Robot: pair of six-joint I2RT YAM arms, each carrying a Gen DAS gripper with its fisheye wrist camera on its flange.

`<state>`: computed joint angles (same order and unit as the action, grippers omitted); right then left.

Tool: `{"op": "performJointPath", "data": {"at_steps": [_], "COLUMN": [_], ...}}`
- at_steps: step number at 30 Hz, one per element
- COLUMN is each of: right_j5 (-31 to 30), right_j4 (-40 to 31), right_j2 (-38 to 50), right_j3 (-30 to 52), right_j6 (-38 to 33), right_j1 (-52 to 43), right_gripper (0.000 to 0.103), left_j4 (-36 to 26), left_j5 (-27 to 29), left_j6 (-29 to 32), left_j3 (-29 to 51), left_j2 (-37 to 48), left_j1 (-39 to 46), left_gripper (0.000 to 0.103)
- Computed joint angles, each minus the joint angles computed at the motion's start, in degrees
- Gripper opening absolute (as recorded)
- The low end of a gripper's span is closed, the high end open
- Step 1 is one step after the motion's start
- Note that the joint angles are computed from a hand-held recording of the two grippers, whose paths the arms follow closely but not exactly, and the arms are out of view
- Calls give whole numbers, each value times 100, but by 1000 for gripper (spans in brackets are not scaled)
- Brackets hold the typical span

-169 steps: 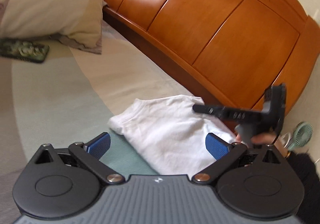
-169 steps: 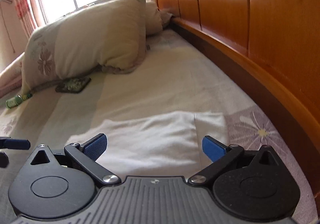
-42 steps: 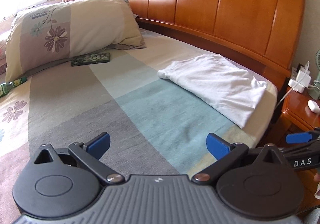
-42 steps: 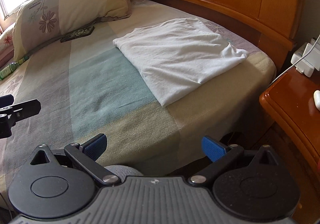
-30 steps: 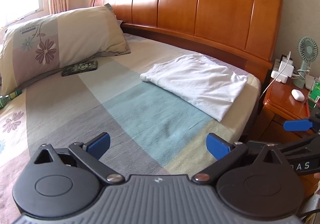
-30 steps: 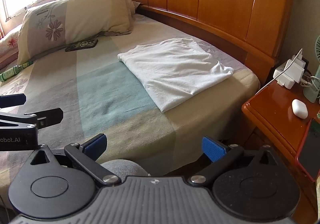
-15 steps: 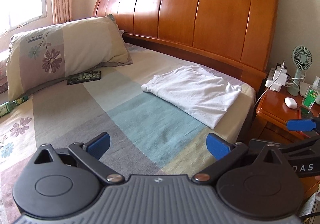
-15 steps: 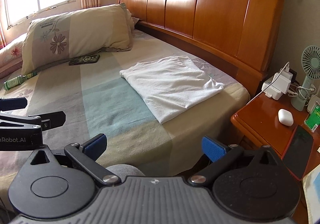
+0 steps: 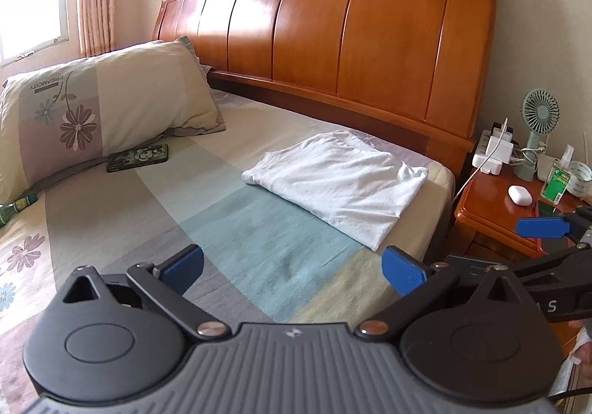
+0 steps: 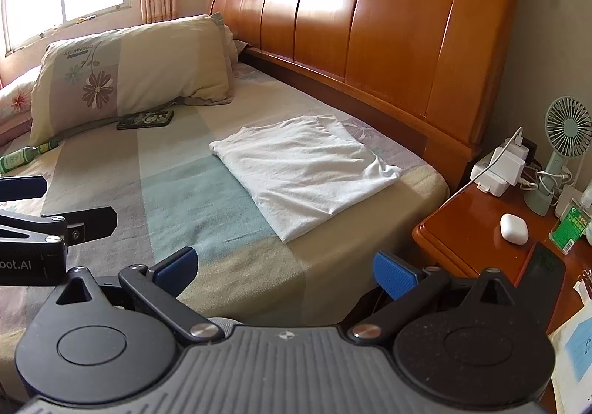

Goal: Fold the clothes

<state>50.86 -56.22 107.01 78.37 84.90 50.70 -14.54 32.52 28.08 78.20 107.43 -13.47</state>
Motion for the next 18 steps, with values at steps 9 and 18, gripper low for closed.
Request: {"op": "performJointPath", "data": {"at_steps": [9, 18], "right_j5": [-75, -189], "right_j4": [271, 650], "right_j2": [-10, -187], "right_j3": [-89, -415], "right_j6": [-382, -530], "right_j1": [-216, -439], "right_gripper": [103, 103], "left_j4": [-170, -332], "left_j5": [-144, -326], "left_j6": [-20, -98], "left_j3": [266, 580], "left_j2": [204, 501], "left_j1": [-29, -94], "left_gripper": [102, 102]}}
